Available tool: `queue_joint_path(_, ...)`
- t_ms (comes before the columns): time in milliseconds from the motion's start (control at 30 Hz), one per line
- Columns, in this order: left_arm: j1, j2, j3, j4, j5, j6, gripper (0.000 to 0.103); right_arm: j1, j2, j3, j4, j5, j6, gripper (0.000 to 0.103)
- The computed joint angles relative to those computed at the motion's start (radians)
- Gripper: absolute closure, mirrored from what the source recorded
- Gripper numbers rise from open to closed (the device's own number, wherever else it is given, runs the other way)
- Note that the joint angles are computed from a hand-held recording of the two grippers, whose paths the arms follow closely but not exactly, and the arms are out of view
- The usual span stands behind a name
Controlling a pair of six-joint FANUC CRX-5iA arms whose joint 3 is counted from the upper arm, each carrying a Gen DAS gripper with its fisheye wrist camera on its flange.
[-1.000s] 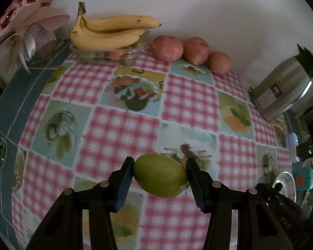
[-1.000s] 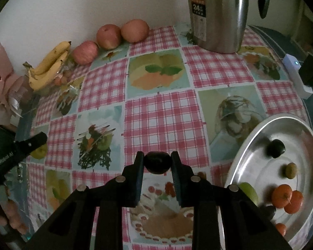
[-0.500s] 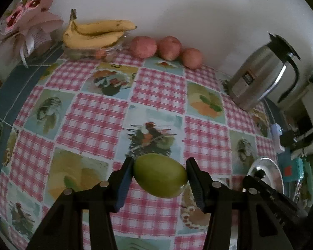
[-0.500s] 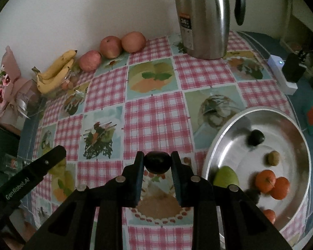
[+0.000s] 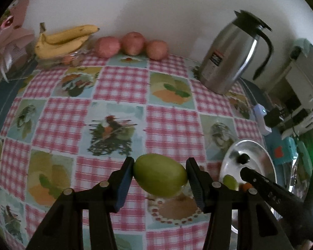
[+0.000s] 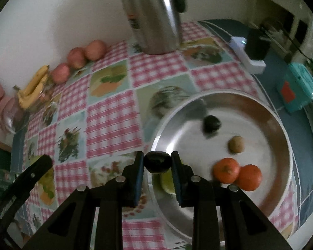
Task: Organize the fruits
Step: 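Carry the mango and plum over the steel plate with both tools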
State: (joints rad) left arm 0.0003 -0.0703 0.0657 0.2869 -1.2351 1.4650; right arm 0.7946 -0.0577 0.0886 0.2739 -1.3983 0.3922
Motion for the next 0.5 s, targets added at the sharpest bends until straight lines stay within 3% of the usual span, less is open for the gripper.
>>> queue_joint_path(500, -0.163, 0.032, -0.014, 0.058, 0.02, -0.076, 0.049, -0.084, -0.112, -0.119, -0.007, -0.006, -0.124, 0.076)
